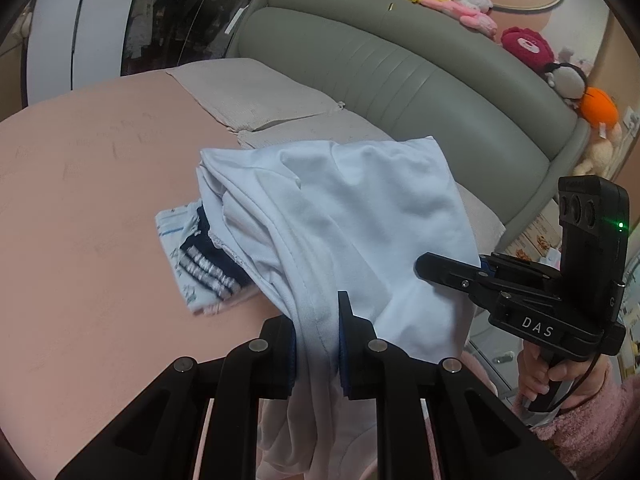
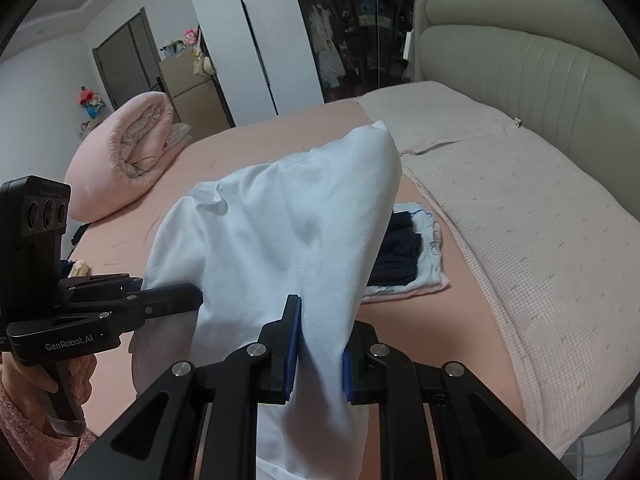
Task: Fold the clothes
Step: 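Lift the folded shirt with the left gripper and carry it to the clothes stack, then lower the shirt onto the folded clothes stack and open the left gripper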
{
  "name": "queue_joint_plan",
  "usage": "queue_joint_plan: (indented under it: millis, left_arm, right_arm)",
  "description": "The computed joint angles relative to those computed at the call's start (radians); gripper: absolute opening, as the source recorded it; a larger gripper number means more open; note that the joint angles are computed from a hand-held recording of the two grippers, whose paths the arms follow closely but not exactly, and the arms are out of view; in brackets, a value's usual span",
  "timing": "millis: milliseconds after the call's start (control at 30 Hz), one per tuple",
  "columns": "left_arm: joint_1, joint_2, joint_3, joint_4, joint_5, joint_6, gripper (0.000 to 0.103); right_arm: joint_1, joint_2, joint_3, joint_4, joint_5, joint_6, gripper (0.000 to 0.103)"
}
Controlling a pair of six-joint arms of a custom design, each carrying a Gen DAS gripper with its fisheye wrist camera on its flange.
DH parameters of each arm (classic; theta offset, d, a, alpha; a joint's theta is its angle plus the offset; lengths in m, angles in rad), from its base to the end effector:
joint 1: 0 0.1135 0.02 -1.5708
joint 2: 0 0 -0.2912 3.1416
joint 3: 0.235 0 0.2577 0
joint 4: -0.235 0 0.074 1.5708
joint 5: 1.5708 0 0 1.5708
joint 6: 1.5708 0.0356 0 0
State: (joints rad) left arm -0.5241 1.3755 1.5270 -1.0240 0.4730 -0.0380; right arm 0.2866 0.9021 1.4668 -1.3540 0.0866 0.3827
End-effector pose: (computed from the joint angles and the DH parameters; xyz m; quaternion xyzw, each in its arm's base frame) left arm 0.2258 -0.1492 0.4154 0.2977 0.8674 -0.3038 0.2585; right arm 0.0931 0.0242 0.4491 0.0608 0.9219 0.0872 0.3726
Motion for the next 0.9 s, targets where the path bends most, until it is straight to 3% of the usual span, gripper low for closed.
queue_joint_plan:
  millis: [167,300,567,900]
  left_arm:
    - [-0.026,0.145,0.091,0.056,-0.029,-0.028,0.013]
    - [-0.041,0.232,0.125,0.116,-0.042,-0.072,0.013]
    - [-0.044,0.359,0.146,0.204,-0.107,-0.118,0.013]
    - [-0.032,0.452,0.131,0.246,-0.139,-0.128,0.014]
  right_arm:
    - [-0.388,0.09,-0.037,0.082,-0.282,-0.274,0.016]
    - [-0.511,0.198,-0.04,0.15,-0.377,-0.361,0.016]
    - [-0.491,0.386,-0.085,0.328,-0.358,-0.415,0.017]
    - [-0.493,0.505,-0.16,0.442,-0.371,-0.39,0.018]
